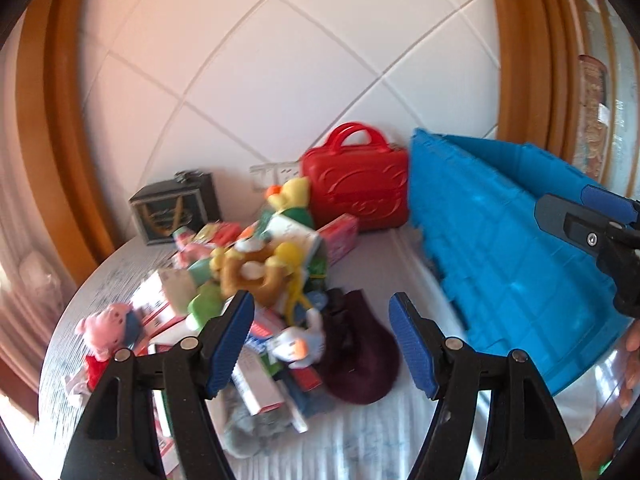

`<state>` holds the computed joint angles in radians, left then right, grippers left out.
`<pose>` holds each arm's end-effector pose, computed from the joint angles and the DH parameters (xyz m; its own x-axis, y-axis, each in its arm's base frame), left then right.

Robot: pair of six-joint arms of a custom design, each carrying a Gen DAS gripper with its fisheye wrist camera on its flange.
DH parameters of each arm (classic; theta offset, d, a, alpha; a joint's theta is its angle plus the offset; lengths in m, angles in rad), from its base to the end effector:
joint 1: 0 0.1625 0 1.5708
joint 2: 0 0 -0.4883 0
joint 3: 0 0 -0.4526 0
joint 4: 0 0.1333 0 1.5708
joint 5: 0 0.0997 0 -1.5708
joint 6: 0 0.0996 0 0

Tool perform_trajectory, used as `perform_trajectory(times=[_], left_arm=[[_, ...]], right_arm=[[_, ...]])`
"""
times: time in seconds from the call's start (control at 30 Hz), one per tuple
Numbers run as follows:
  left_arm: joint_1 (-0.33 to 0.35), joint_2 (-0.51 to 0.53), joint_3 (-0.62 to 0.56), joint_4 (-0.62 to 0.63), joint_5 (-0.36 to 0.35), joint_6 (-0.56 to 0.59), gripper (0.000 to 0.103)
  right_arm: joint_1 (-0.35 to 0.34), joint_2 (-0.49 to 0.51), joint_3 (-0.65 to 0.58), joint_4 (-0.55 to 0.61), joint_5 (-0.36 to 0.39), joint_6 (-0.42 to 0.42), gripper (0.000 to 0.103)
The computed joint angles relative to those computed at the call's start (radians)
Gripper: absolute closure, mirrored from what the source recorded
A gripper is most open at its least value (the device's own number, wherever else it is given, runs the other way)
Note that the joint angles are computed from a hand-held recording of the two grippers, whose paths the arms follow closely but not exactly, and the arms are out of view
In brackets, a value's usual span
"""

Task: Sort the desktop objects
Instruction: 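Withdraw both tools from the crate back toward the pile, then grasp a white paper roll with the left tool while the right grasps a red-and-white box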

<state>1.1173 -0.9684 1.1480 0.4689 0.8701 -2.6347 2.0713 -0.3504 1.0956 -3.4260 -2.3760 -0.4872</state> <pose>-0.1390 -0.7360 0.3586 -0.6691 0.1525 -0.7274 0.6742 0.5363 -0.5077 0.4846 -0.7578 0.0818 -0.7112 0.0242 0.7026 -0.6182 0.4543 -0.6414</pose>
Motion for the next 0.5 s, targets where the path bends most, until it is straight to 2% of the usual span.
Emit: perform_trajectory(times=[0.07,0.2,0.37,0.5], left_arm=[[0.038,-0.012,0.003,0.005,0.015,0.006,0.034],[0.110,-0.011,-0.007,0.029,-0.036,0.014,0.034],[0.200,0.043,-0.092,0.150,-0.070,-0.070,0.034],[0.251,0.094,-0.165,0.259,-0.059,-0.137,0.034]], right_arm=[[-0.003,0.034,-0.047,0.087,0.028,0.032,0.000],[-0.014,0.098,-0.133,0.265,0.058,0.106,0.000],[-0.039,0.186,-0.257,0.495,0.061,0.223,0.000],[-0.062,0.244,-0.336,0.644,0.063,0.314,0.000]])
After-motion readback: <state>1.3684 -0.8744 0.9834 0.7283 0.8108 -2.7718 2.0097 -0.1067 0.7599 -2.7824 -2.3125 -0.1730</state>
